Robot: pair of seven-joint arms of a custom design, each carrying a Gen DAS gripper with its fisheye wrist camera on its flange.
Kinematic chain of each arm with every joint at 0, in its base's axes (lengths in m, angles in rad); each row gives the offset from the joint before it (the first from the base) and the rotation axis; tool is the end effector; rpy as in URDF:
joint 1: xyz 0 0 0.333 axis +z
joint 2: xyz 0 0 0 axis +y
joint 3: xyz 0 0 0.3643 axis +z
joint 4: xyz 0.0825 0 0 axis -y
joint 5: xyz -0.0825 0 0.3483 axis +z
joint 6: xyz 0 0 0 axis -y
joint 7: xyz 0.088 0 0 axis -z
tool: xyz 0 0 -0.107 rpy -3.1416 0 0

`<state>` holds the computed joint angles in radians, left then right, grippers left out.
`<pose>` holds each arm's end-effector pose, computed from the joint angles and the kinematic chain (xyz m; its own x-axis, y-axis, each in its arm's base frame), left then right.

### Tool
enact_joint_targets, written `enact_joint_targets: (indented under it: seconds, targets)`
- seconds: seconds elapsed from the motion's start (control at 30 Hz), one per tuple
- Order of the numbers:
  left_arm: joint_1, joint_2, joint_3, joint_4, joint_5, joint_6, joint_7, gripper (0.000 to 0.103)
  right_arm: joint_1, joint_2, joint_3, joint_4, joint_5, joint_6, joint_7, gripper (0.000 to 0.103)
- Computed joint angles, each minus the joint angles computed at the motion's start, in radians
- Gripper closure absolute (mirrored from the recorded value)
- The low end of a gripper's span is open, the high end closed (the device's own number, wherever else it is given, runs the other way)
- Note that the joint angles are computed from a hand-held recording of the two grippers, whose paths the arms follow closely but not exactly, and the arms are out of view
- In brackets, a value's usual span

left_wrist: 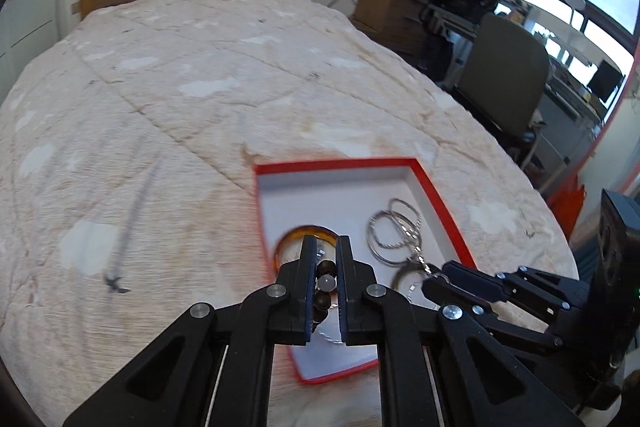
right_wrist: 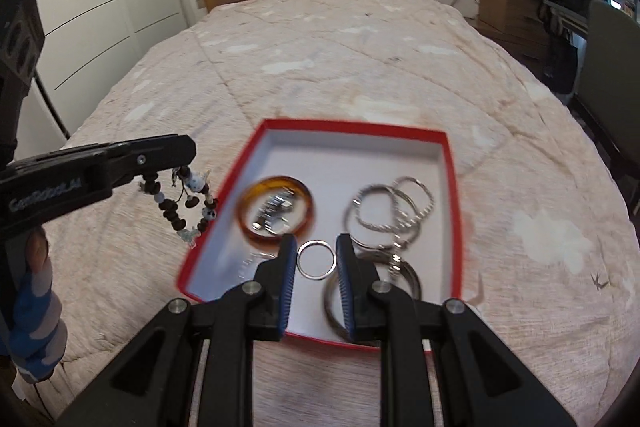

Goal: Organize jewelry
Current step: 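Carry the bracelet and ring with both tools into the red box, then open the left tool to drop the bracelet while the right tool releases the ring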

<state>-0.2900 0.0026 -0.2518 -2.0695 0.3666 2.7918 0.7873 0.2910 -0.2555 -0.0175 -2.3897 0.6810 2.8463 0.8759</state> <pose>0.4746 -0.3047 0.5770 -0.1315 -0.9700 0.2045 -0.7593 -0.0340 -0.6498 0.4488 0.0904 0.5564 0.4135 -0.9038 -0.1103 -0.6742 -0.2225 -0.7043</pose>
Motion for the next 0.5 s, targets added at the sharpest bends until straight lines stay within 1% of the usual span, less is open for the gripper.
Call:
enact_joint_targets:
  seconds: [0.13,0.23,0.5]
  targets:
    - [-0.019,0.068,-0.014,0.04,-0.038,-0.041,0.038,0.094,-0.012,0.035,-0.015,-0.005,0.009,0.004,-0.012,0.084]
    - [-0.031,0.092,-0.014,0.043,-0.039,-0.069,0.039,0.094,-0.024,0.058,-0.013,-0.007,0.012,-0.001,-0.014,0.084]
    - [-0.039,0.117,-0.012,0.032,-0.073,-0.098,0.043,0.094,-0.054,0.084,0.003,-0.009,-0.007,-0.018,0.005,0.084]
